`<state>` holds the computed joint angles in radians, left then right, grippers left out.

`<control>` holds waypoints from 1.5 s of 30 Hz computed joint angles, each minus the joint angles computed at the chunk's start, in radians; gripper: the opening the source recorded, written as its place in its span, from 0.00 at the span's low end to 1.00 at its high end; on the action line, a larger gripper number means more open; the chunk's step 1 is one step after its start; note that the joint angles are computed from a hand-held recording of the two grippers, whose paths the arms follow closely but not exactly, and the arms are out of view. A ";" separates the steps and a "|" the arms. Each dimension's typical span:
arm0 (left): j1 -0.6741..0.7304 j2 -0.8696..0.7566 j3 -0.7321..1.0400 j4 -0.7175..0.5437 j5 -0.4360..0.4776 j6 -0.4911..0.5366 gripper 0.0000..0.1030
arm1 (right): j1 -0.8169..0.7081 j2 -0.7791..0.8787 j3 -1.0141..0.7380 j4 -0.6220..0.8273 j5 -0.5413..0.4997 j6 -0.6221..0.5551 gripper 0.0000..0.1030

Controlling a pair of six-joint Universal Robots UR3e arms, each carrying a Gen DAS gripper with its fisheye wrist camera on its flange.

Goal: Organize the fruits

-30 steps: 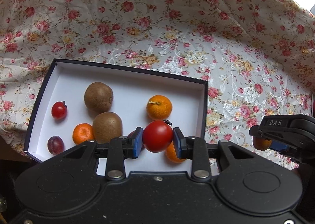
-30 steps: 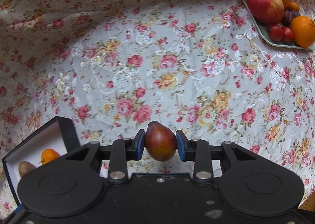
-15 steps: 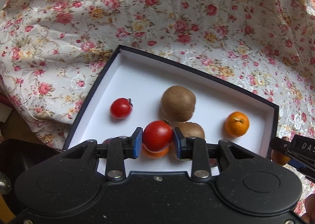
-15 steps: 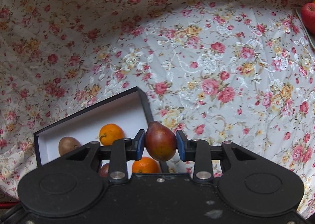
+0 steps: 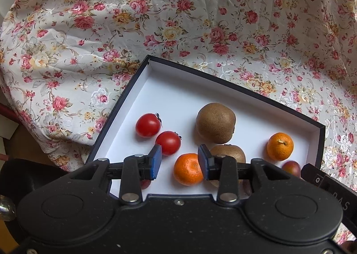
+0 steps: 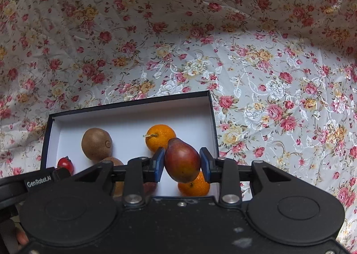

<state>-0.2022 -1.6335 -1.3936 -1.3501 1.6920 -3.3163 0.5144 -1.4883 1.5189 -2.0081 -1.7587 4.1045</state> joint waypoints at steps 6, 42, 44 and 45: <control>-0.006 -0.009 0.015 -0.013 -0.004 0.011 0.45 | -0.003 -0.034 0.032 -0.027 0.014 -0.014 0.35; -0.077 0.384 -0.222 -0.012 0.109 0.158 0.46 | 0.242 -0.176 0.080 0.107 -0.140 0.106 0.35; -0.079 0.403 -0.237 -0.007 0.107 0.158 0.46 | 0.266 -0.176 0.075 0.114 -0.156 0.122 0.35; -0.081 0.414 -0.250 0.002 0.106 0.160 0.46 | 0.276 -0.176 0.074 0.113 -0.163 0.128 0.35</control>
<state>-0.2829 -1.2192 -1.6433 -1.3480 1.7984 -3.1558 0.7903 -1.6640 1.5926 -1.8950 -1.9222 4.2320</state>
